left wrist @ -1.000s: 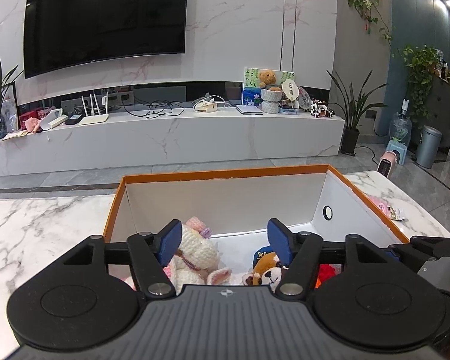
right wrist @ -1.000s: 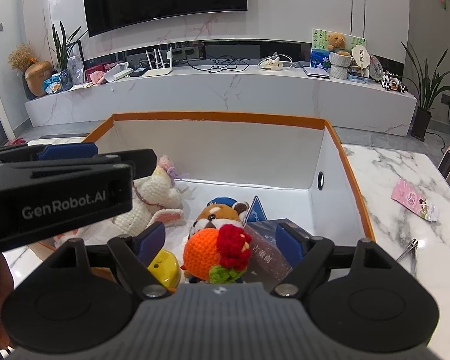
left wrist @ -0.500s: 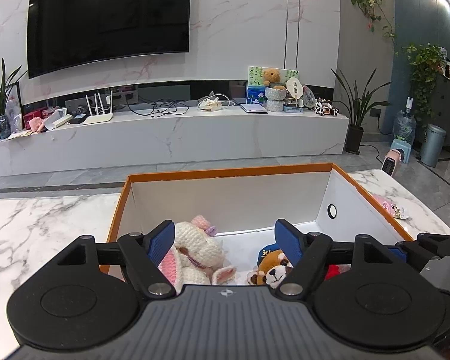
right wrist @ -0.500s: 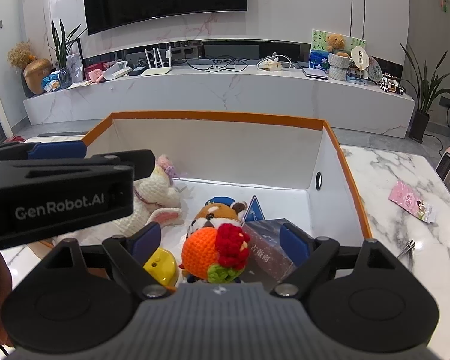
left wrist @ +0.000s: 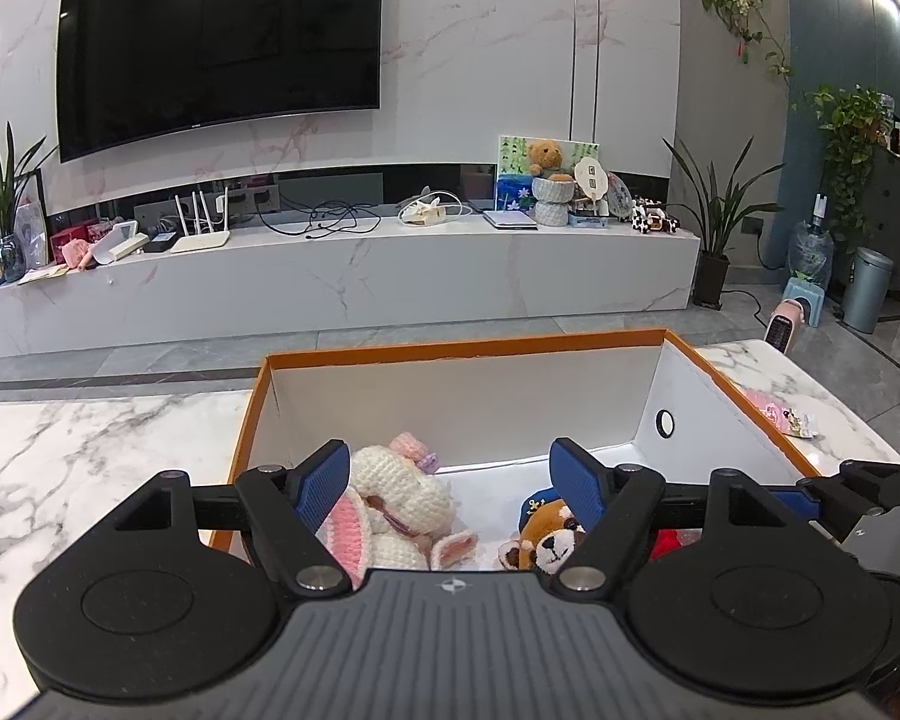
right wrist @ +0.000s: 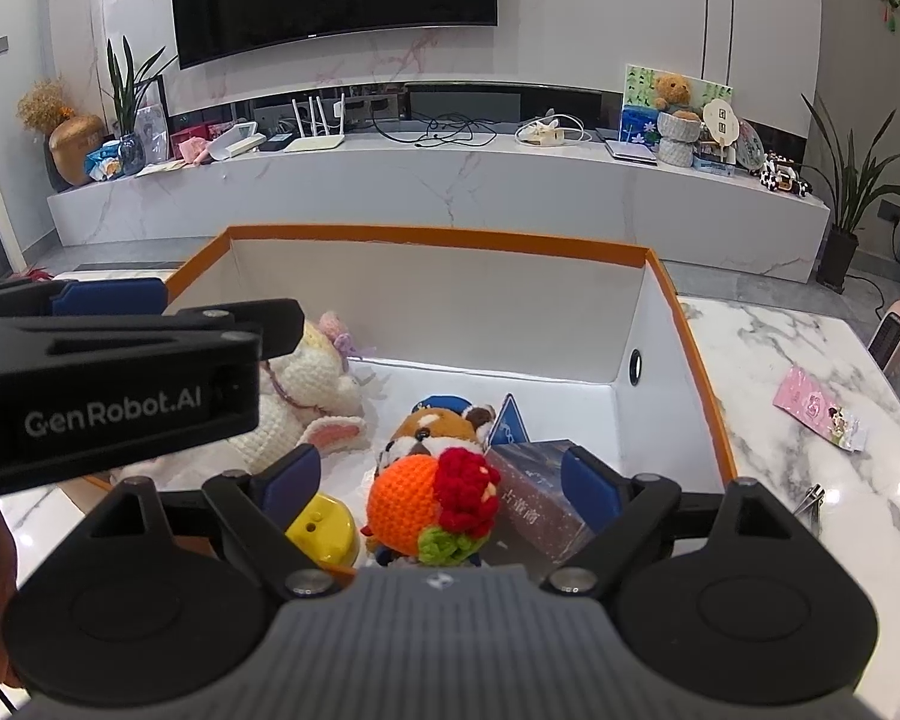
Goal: Organize objects
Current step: 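Move the left tool toward the gray box while the right tool approaches the pink wallet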
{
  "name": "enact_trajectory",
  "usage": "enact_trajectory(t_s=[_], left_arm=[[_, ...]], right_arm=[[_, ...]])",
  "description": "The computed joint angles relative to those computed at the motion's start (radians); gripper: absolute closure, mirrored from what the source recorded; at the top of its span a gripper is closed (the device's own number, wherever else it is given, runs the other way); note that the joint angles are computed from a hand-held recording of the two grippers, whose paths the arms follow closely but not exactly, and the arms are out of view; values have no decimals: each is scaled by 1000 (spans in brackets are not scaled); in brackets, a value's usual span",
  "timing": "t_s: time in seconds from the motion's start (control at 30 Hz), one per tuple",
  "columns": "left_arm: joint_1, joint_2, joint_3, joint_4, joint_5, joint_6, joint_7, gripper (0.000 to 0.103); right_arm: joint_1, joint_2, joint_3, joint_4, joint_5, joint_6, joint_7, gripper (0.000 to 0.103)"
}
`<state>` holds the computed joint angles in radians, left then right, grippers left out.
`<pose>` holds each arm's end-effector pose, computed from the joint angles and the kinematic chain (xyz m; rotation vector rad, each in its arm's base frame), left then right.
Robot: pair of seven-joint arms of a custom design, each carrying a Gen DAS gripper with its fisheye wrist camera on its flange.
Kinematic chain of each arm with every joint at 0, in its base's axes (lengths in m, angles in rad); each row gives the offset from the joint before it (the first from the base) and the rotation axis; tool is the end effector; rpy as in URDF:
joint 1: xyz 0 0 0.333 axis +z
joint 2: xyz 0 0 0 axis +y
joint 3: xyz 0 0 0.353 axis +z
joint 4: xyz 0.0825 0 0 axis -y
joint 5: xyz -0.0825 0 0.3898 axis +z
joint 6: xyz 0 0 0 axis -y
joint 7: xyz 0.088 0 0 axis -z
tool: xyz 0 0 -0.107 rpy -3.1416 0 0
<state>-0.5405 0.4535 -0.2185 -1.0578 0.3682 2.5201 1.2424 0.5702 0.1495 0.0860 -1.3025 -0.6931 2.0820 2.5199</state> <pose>0.5766 -0.4757 0.7420 -1.1727 2.0615 -1.1923 0.5336 0.3625 0.7747 -1.5568 1.8111 -0.8571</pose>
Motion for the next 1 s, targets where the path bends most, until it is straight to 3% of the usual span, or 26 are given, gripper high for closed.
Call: enact_trajectory(t_s=[0.63,1.0], left_arm=[[32,-92,-13,-100,3,42,-3,15],[128,-258,-63,-307,-116,80,106,14]], right_arm=[[18,-27,22,8,-41,-37,-22,11],[20,-102,66,-55,-15,-39,-90,8]])
